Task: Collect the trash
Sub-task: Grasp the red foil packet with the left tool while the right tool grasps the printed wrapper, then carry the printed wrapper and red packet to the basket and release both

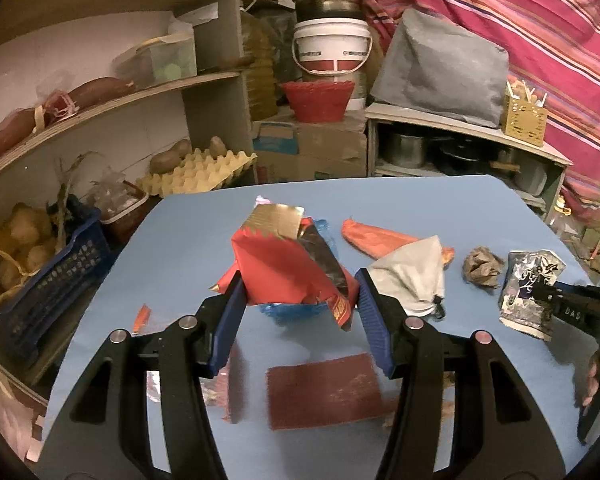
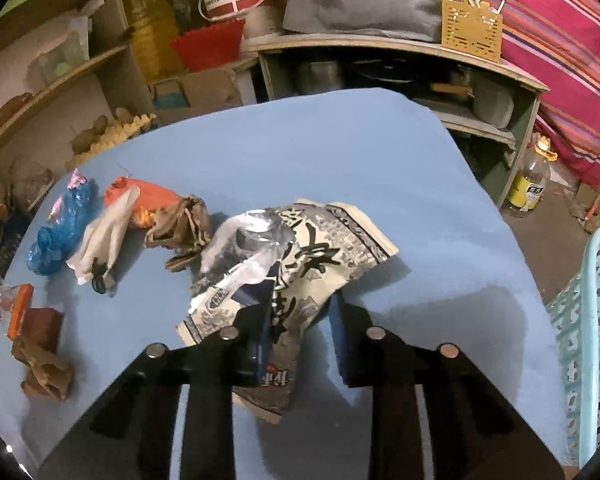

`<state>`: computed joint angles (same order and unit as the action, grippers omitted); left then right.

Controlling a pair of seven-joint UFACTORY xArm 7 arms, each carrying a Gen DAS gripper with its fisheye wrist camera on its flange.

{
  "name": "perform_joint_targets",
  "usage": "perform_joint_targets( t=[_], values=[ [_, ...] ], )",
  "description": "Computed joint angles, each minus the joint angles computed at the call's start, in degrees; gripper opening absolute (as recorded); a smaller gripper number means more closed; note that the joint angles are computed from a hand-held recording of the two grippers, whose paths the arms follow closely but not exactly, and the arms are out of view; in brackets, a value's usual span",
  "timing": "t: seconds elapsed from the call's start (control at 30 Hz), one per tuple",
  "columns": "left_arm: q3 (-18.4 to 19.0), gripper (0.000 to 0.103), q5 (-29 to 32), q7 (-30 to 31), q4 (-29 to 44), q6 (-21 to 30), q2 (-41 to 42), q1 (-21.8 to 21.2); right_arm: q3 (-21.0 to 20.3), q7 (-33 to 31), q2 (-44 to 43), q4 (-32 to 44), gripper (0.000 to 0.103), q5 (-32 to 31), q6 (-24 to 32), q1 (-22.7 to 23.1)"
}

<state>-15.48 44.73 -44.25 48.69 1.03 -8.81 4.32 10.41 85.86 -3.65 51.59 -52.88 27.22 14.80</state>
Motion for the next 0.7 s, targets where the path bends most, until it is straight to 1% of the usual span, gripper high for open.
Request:
perform_joint_targets(
  t=[0.1,0.17,0.27,0.33,0.47,0.5,0.6,0.7],
  values=[
    [-1.36,0.054,1.36,-1.91,0.60,0.23,0.26,0.06,0.22,2.20,-1.91,-1.49,0.014,-2.53,-0.48,-0.43],
    [-1.70,0.054,1.99,-2.90,0.87,0.44,0.46,-0.66,0.81,4.64,-4.91,-3.35,0.014,-4.98,-0.21,-1.26],
    [-1.24,0.054,0.49,-2.27,0.99,0.44,0.80,-3.45,1.92,6.61,-10.42,-6.82,0.014,-6.72,0.21,-3.23],
    [-0.83,0.054,-2.25,-0.30,1.54,0.66,1.59,-6.34,2.31,6.41,-14.26,-9.53,0.014,-6.27,-0.48,-4.87],
    [-1.81,0.054,-2.55,-1.04,3.55,2.53,2.82,-10.25,2.66,3.65,-22.35,-14.91,0.014,-4.15,0.44,-7.80],
    [-2.16,0.054,-1.16,-2.32,3.99,2.83,3.02,-10.88,2.41,3.02,-24.38,-16.35,0.014,-3.45,0.17,-8.51],
    [-4.07,0.054,6.45,-9.06,6.73,4.61,4.24,-12.70,0.68,-0.11,-31.56,-21.36,0.014,-0.82,-0.07,-10.43],
    [-4.45,0.054,8.60,-11.68,9.45,5.43,6.49,-16.38,-2.00,-5.19,-39.02,-26.54,0.014,2.46,0.38,-11.48]
  ],
)
